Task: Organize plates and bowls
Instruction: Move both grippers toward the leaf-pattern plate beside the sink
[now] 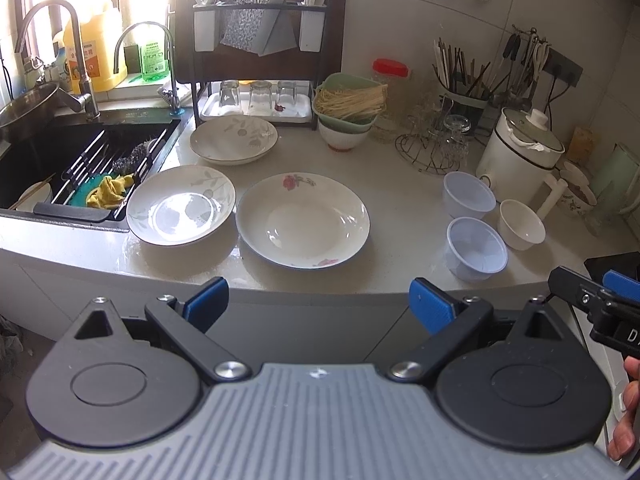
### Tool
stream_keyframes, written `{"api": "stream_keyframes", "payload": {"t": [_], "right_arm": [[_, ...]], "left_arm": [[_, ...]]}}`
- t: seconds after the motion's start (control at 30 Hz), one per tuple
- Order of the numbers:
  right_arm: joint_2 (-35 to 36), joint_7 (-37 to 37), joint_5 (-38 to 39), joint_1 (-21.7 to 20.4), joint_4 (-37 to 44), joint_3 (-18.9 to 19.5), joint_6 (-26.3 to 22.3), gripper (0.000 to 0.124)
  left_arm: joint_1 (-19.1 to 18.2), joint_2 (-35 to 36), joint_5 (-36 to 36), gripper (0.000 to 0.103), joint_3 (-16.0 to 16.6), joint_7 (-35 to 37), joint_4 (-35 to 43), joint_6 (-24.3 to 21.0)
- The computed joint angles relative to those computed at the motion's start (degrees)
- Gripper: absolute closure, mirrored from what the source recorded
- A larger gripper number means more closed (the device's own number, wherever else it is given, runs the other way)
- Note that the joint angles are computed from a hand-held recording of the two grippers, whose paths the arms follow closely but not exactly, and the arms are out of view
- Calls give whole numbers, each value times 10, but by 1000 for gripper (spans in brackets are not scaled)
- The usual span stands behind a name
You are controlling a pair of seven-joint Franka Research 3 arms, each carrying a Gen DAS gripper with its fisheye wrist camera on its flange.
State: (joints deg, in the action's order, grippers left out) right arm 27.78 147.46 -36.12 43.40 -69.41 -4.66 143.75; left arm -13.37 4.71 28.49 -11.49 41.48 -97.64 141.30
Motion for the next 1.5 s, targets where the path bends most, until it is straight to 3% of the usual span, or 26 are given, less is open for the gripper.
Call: {"api": "stream_keyframes", "payload": {"t": [1.13,1.5], "right_arm": [[4,-22,49,-2,0,11,6,21],[34,-54,86,-2,42,14,-4,21]], "left_arm": [[1,-5,-12,4,-2,-1,-9,-18],[1,3,-7,4,1,-2,2,-31]]}}
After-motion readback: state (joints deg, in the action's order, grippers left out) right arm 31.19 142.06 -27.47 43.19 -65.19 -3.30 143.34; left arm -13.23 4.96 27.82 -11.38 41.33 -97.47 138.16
